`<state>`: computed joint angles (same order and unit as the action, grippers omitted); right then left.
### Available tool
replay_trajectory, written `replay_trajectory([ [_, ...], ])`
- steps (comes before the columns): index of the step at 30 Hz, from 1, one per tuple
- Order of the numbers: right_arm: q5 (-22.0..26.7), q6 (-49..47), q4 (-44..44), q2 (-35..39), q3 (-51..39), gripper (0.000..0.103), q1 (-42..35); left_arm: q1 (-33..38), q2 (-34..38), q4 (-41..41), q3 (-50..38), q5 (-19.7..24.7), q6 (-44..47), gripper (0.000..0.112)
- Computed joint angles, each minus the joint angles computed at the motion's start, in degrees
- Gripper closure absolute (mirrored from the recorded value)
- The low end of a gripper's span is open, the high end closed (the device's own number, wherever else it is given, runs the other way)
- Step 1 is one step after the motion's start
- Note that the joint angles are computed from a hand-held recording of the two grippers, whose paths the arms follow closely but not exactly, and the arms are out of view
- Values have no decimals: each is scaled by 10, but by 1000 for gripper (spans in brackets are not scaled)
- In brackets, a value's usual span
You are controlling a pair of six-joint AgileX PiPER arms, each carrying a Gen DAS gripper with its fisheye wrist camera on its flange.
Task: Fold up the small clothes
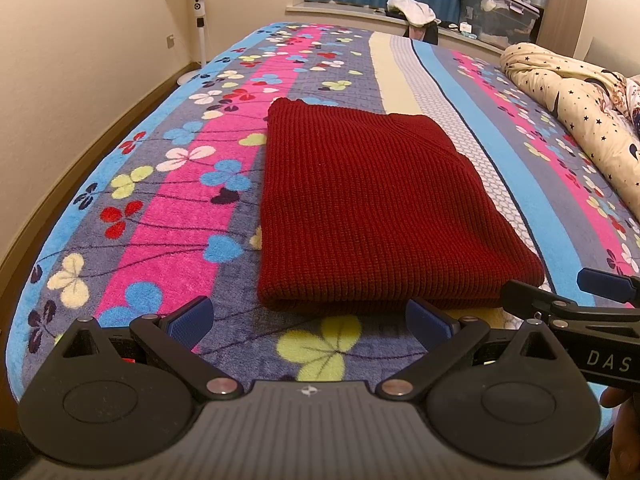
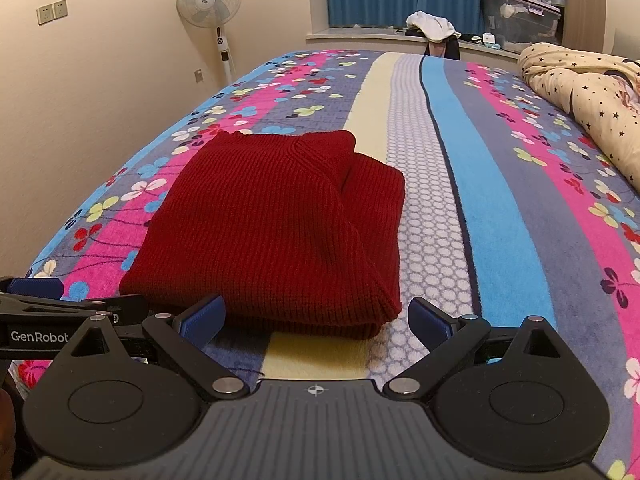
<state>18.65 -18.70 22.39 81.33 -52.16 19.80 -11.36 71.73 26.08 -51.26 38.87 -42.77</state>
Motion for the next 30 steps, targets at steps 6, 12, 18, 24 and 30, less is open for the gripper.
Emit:
replay_trajectory([
  [6,1,-9,8,0,1,5,-2,0,0,0,0,0,0,10],
  [12,2,-9,8,0,1,5,-3,0,0,0,0,1,0,10],
  [18,3,-10,10,0,1,5,-3,-1,0,1,0,1,-2,10],
  [24,3,-11,11,0,3,5,-3,-1,-1,1,0,1,0,10],
  [30,3,-10,10,-1,3,5,-2,-2,-1,2,0,2,-2,10],
])
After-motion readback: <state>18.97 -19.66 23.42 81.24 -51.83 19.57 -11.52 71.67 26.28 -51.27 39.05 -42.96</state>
